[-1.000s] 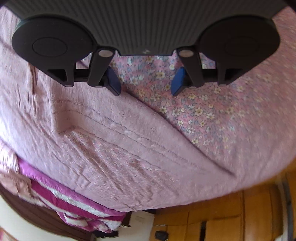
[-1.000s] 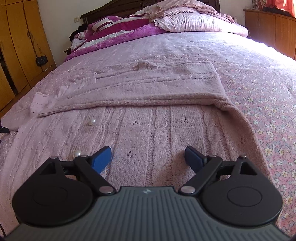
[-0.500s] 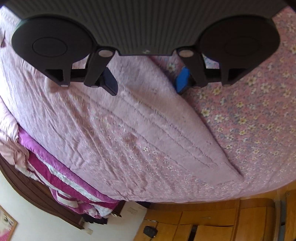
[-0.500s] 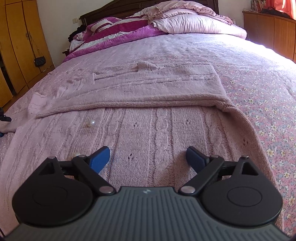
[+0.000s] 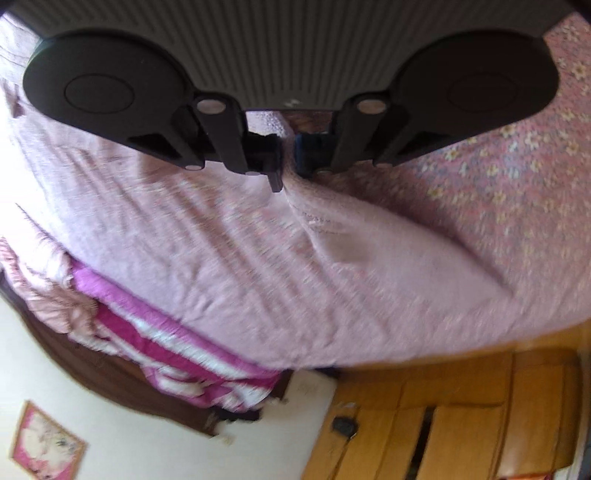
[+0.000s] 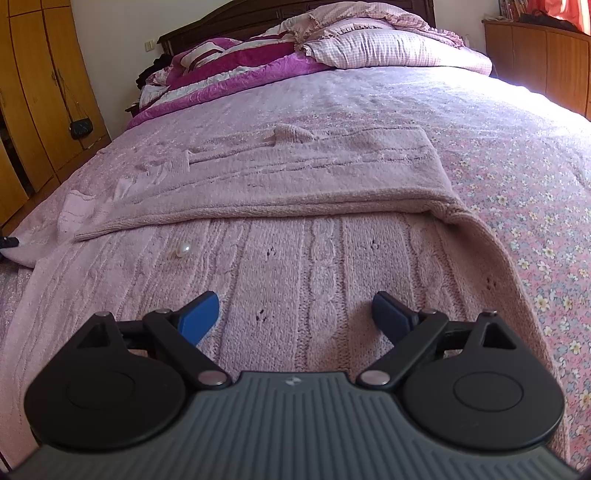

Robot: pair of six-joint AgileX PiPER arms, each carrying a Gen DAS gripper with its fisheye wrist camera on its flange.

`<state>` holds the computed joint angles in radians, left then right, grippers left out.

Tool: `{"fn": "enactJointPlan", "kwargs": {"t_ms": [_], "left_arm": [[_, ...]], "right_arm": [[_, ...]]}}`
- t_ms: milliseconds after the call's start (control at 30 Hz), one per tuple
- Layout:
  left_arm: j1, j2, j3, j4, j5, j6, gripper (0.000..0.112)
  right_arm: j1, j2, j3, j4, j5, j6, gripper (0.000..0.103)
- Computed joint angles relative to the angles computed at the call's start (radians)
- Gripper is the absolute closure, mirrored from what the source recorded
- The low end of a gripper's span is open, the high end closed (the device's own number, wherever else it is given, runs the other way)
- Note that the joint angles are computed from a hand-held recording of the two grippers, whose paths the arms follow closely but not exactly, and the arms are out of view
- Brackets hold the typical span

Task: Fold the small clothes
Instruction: 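Fold the side edge over toward the buttons with the left gripper and release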

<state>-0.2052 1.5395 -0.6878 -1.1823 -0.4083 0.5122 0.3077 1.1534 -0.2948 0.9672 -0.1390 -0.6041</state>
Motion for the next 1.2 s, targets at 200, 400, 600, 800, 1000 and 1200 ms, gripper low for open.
{"fn": "enactJointPlan", "kwargs": {"t_ms": [200, 400, 600, 800, 1000, 1200], "left_arm": [[-0.14, -0.108, 0.03, -0.008, -0.067, 0.026, 0.104], [-0.32, -0.112, -0.001, -0.014, -0.132, 0.041, 0.104], [-0.442, -0.024, -0.048, -0.027, -0.164, 0.045, 0.104], [-0.484, 0.062, -0.092, -0.105, -0.132, 0.094, 0.104], [-0.5, 0.065, -0.077, -0.199, -0.097, 0.202, 0.101], [-0.507, -0.027, -0.031, -0.341, -0.103, 0.343, 0.063]], "right_arm": [[-0.007, -0.008, 0.006, -0.063, 0.004, 0.067, 0.009], [-0.016, -0.015, 0.015, -0.163, 0.006, 0.169, 0.009], [-0.039, -0.021, 0.023, -0.363, 0.015, 0.365, 0.009], [-0.074, -0.028, 0.03, -0.681, 0.025, 0.671, 0.009], [-0.084, -0.026, 0.033, -0.786, 0.02, 0.773, 0.009], [-0.1, -0.026, 0.036, -0.936, 0.016, 0.924, 0.009]]}}
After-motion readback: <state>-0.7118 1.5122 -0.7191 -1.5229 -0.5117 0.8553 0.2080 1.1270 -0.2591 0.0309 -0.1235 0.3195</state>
